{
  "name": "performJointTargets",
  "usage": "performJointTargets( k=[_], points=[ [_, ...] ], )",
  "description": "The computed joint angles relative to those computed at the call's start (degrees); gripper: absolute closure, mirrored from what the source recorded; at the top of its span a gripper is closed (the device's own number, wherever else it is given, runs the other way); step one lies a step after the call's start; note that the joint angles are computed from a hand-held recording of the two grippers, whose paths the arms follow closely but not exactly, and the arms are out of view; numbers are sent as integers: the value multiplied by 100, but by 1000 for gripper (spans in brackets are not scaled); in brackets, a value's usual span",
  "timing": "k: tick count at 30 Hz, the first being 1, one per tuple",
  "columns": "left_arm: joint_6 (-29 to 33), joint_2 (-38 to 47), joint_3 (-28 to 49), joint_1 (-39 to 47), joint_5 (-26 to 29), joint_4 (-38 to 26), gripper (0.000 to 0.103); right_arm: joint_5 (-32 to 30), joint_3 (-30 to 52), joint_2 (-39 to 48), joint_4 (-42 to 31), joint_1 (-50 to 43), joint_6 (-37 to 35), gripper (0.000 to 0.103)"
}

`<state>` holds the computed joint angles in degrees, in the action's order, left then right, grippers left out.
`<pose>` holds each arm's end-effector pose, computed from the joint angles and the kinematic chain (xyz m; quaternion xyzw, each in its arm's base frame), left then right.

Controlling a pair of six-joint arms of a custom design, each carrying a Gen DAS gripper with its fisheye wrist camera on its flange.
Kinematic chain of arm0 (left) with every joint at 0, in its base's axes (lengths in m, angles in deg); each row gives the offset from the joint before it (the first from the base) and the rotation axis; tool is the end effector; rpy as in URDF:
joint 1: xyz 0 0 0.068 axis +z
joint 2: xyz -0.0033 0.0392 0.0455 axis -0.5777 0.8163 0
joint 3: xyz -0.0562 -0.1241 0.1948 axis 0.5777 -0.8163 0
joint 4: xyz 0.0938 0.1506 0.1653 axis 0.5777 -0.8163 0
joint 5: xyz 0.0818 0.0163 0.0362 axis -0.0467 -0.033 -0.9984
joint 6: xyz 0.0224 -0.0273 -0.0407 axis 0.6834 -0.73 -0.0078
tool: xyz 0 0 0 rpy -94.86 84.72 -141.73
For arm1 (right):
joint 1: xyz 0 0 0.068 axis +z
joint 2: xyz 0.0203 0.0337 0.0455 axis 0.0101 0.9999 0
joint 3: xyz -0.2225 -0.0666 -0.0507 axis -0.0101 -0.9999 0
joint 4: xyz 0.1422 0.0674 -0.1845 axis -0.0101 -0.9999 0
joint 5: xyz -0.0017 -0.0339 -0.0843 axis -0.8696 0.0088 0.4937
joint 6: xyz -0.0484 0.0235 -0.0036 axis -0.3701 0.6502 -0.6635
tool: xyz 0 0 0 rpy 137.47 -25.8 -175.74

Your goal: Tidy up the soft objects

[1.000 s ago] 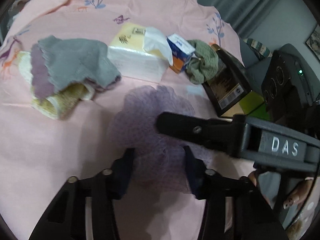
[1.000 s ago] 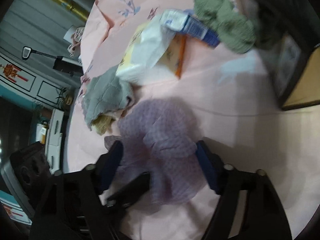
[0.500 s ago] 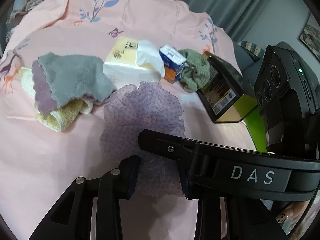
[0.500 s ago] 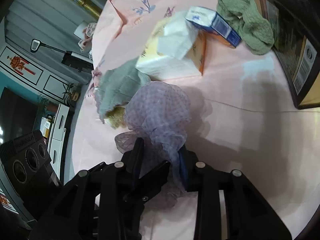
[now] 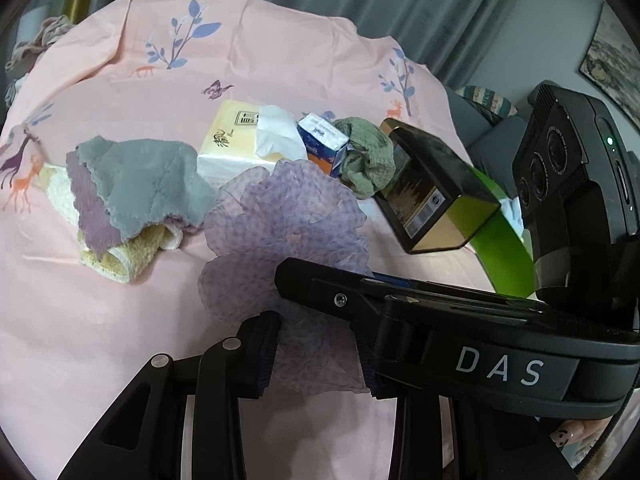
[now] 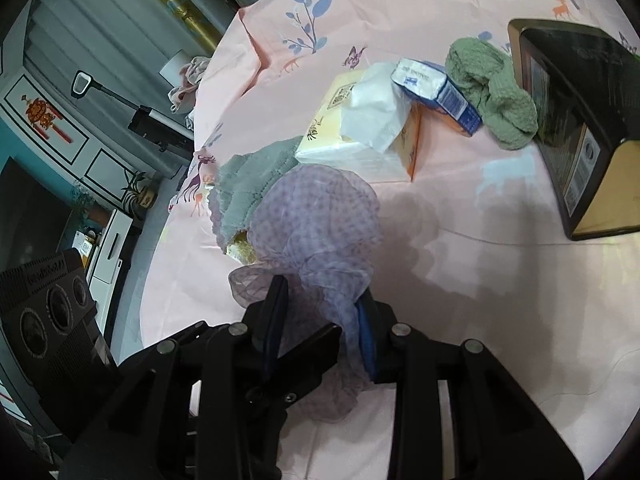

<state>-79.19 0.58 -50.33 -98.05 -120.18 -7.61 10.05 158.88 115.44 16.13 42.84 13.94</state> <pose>0.1036 -0.1537 0.1969 -0.2252 0.8924 -0.1214 0.3717 0.2480 0.2495 0.2082 -0.3374 0.8720 0.3343 0.1185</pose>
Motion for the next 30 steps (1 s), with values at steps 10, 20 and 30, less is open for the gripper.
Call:
performJointTargets(
  k=[10, 20, 30],
  points=[
    [3, 59, 214, -220, -298, -194, 67, 62, -146, -294, 86, 7, -47, 69],
    [-24, 336, 895, -517, -779, -676, 67, 36, -313, -857, 75, -110, -39, 69],
    [1298, 1491, 2581, -391, -1268, -575, 67, -233, -232, -1707, -27, -982, -105, 69]
  ],
)
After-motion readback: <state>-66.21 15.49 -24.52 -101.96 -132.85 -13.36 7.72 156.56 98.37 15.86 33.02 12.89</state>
